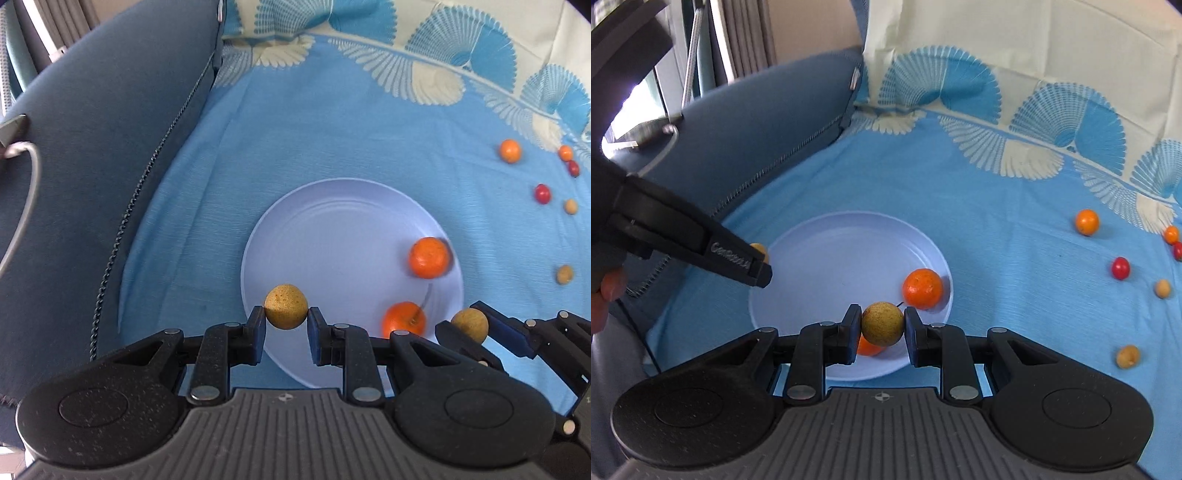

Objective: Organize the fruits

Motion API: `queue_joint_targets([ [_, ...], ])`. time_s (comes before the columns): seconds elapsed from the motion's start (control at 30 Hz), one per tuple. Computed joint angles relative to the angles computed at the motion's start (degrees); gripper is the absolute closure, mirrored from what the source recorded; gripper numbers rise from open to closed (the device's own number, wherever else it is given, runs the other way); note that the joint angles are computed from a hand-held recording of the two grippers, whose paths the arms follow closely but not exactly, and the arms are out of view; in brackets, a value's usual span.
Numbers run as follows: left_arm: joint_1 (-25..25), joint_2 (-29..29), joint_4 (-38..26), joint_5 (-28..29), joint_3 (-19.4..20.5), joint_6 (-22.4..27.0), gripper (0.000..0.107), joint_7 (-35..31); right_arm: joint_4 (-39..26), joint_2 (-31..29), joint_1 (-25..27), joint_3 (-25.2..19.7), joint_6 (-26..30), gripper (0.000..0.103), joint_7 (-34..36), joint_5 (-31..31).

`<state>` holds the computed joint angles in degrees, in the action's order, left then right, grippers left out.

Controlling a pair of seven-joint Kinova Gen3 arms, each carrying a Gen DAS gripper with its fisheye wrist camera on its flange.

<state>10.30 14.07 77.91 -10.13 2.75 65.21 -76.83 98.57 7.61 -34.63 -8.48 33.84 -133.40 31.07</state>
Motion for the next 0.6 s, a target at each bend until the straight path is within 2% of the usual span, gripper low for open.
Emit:
queue_joint_targets([
  [0.17, -0.1, 2.3, -1.1, -0.9, -0.4, -0.6, 0.080, -0.5, -2.0, 2.9, 0.5, 0.4, -0.4, 0.077, 3.9, -2.0],
  [0.23, -0.7, 2.5, -1.5, -0.3, -0.3, -0.9, 0.059, -1.9, -2.8, 3.8, 0.9, 0.5, -0.8, 0.076, 6.2, -3.7],
  [0.27, -0.7, 2.4, -1.7, -0.3, -0.4, -1.0, 0.026, -2.0, -3.0, 3.9, 0.9, 0.8, -1.3, 0.074, 6.6, -4.2],
  [0.3, -0.5, 1.9, -1.2, -0.8, -0.8, -1.9, 0.004, -1.2, -3.1, 3.9, 0.4, 1.4, -1.4, 0.059, 6.1, -3.9],
  [0.33, -0.2, 0.7, 0.0, -1.4, -1.2, -3.5, 0.005, 0.1, -3.0, 3.7, -0.1, 1.9, -1.6, 0.051, 5.2, -3.3],
  [0.37, -0.3, -0.2, 0.6, -1.5, -1.3, -4.2, 0.005, 0.5, -2.8, 3.4, -0.7, 2.4, -1.6, 0.034, 3.9, -2.5],
  [0.4, -1.2, -0.7, 0.7, -1.2, -0.6, -3.9, 0.005, -0.1, -2.7, 2.9, -1.4, 2.9, -1.2, 0.028, 2.3, -1.3],
  [0.53, -1.1, -3.1, 1.0, -1.6, -1.0, 0.4, 0.005, 0.8, -2.7, 0.0, -1.7, 1.6, 3.8, 0.009, -0.7, -1.8],
  [0.6, -1.0, -5.5, 3.0, -2.4, -0.7, 1.7, 0.005, 1.2, -1.6, -2.3, -1.1, 0.2, 5.5, 0.007, -1.8, -3.5],
])
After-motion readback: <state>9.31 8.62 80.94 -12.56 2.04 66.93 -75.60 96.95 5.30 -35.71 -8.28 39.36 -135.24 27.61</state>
